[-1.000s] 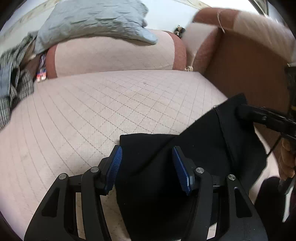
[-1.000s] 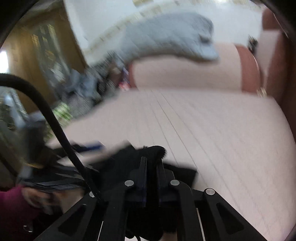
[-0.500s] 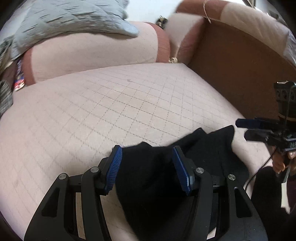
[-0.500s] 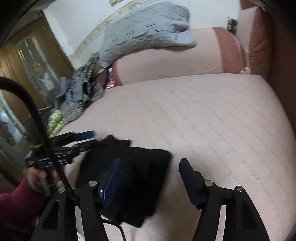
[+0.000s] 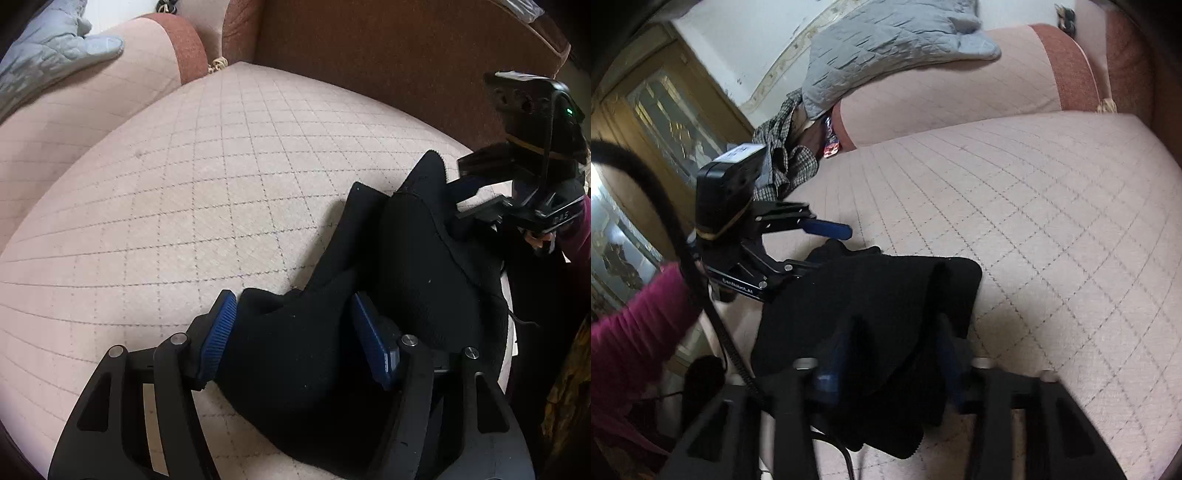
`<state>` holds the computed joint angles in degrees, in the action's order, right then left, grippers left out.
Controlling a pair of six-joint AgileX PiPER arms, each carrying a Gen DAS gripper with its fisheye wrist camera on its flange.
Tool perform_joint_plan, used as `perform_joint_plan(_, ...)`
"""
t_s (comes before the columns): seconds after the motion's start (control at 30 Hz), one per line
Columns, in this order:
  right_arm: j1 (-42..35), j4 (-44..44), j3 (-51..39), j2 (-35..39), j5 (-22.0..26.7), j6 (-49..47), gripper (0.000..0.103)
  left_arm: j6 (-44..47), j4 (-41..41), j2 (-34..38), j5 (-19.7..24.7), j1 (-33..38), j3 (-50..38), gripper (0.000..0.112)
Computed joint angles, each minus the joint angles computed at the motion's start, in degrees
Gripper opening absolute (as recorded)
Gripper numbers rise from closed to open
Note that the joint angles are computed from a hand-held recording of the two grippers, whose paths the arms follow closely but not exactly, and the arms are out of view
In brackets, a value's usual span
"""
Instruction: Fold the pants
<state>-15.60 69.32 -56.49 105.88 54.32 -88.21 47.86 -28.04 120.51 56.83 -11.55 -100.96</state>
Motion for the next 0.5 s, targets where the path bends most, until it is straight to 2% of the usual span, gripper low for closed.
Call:
perform_joint_plan(0.03, 0.5, 0.3, 0.8, -1.1, -1.5, -1.2, 0.008, 0.0, -0.3, -0.3, -0.8, 0.1, 0.7, 0.064)
perform_joint_plan(0.13, 1.6, 0.2, 0.1, -3.1, -2.1, -0.4, 0.007, 0.5, -0.9, -5.7, -9.3, -0.5, 10.0, 0.049)
perform_joint_plan(0.2, 2.3, 1.1, 0.1, -4.6, -2.5, -1.3, 0.007, -1.2, -1.4, -9.9, -16.9, -1.0, 17.3, 0.038)
perform_joint_plan(0.23, 3.1, 0.9, 0.4, -5.0, -4.2, -1.2, 0.007, -3.0, -1.1, -10.9, -19.3, -1.1, 19.2, 0.029)
perform_joint_plan(0.3, 6.5, -3.8, 0.3, -4.3, -11.5, 4.4, 0.007, -9.6, 1.3, -12.1, -23.8, -1.5, 21.6, 0.019)
perform_joint_plan(0.37, 7.6, -5.3, 1.1, -3.0, -14.8, 6.2, 0.007, -13.3, 0.4, -12.8, -26.9, -1.1, 23.4, 0.018)
perform_joint_plan(0.43, 6.6, -3.5, 1.8, -3.4, -13.7, 5.5, 0.007, -17.3, 2.1, -12.7, -27.9, -1.4, 24.0, 0.018)
perform_joint_plan(0.5, 5.0, -2.9, 2.2, -4.9, -12.9, 6.1, 0.007, -24.5, 8.8, -13.3, -30.6, -3.4, 25.5, 0.018)
